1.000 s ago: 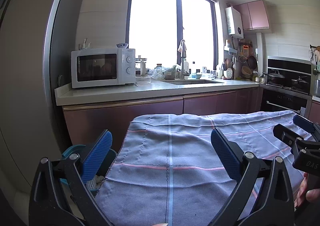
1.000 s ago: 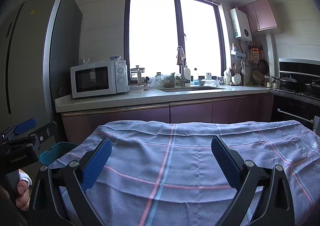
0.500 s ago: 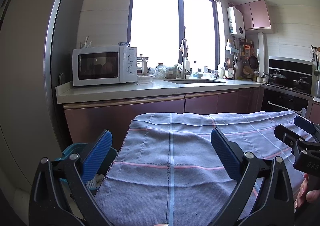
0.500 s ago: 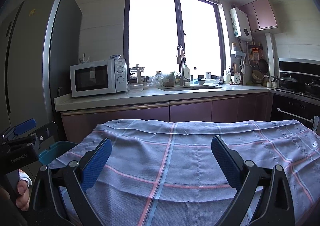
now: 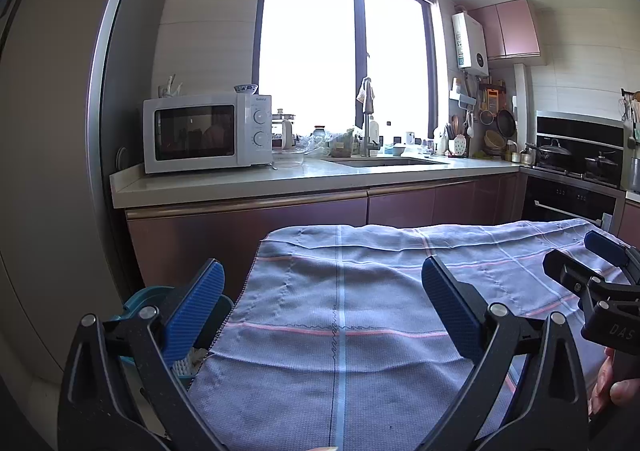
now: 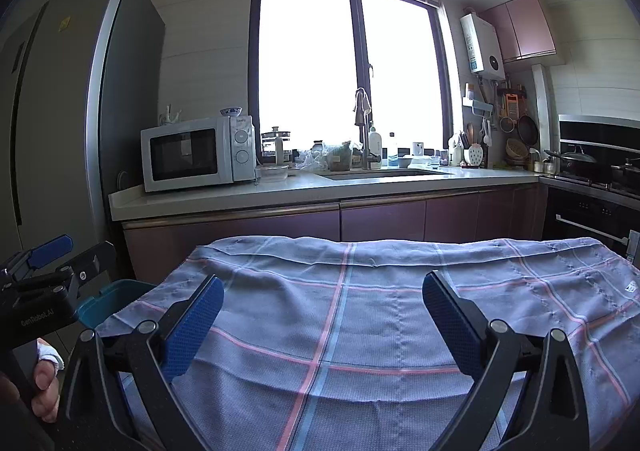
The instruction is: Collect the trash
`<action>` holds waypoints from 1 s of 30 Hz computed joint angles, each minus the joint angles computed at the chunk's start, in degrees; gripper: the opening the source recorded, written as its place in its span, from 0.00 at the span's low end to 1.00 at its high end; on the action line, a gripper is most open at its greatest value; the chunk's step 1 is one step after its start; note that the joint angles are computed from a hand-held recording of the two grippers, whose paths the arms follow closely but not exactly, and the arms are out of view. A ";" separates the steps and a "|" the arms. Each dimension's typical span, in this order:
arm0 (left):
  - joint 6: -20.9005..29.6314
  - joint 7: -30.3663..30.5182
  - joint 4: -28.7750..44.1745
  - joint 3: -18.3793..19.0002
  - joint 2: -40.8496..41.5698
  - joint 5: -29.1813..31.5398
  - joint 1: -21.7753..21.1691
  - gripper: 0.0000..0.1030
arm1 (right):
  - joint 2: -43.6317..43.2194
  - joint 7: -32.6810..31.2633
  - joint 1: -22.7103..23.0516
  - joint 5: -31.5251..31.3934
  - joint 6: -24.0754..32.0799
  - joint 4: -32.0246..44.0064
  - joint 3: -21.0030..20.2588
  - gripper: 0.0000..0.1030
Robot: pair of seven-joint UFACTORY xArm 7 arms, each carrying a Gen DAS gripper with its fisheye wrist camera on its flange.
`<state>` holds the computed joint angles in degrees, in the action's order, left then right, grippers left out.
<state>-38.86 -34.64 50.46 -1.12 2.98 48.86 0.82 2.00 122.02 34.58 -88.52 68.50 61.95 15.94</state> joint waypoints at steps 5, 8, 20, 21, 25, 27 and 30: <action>-0.04 0.20 -0.01 -0.01 0.05 -0.19 0.01 0.95 | 0.04 -0.01 0.05 -0.05 -0.03 -0.01 0.00 0.94; 0.01 -0.08 0.11 -0.01 0.04 0.04 0.05 0.95 | -0.06 0.10 -0.04 -0.24 -0.26 -0.15 -0.08 0.94; 0.15 0.19 0.26 -0.14 0.35 -0.26 0.07 0.94 | 0.03 0.34 -0.08 -0.34 -0.15 -0.06 -0.06 0.94; 0.13 -0.11 0.36 -0.13 0.33 0.07 0.12 0.95 | -0.04 0.45 -0.10 -0.40 -0.25 -0.16 -0.09 0.94; -0.01 0.21 0.29 -0.13 0.43 -0.16 0.09 0.95 | -0.07 0.46 -0.02 -0.35 0.07 -0.19 0.00 0.94; 0.07 0.13 0.41 -0.17 0.51 -0.10 0.08 0.95 | -0.21 0.56 -0.11 -0.45 -0.13 -0.33 -0.05 0.94; 0.02 0.19 0.39 -0.24 0.60 -0.17 0.08 0.95 | -0.15 0.53 -0.09 -0.44 0.09 -0.30 0.02 0.94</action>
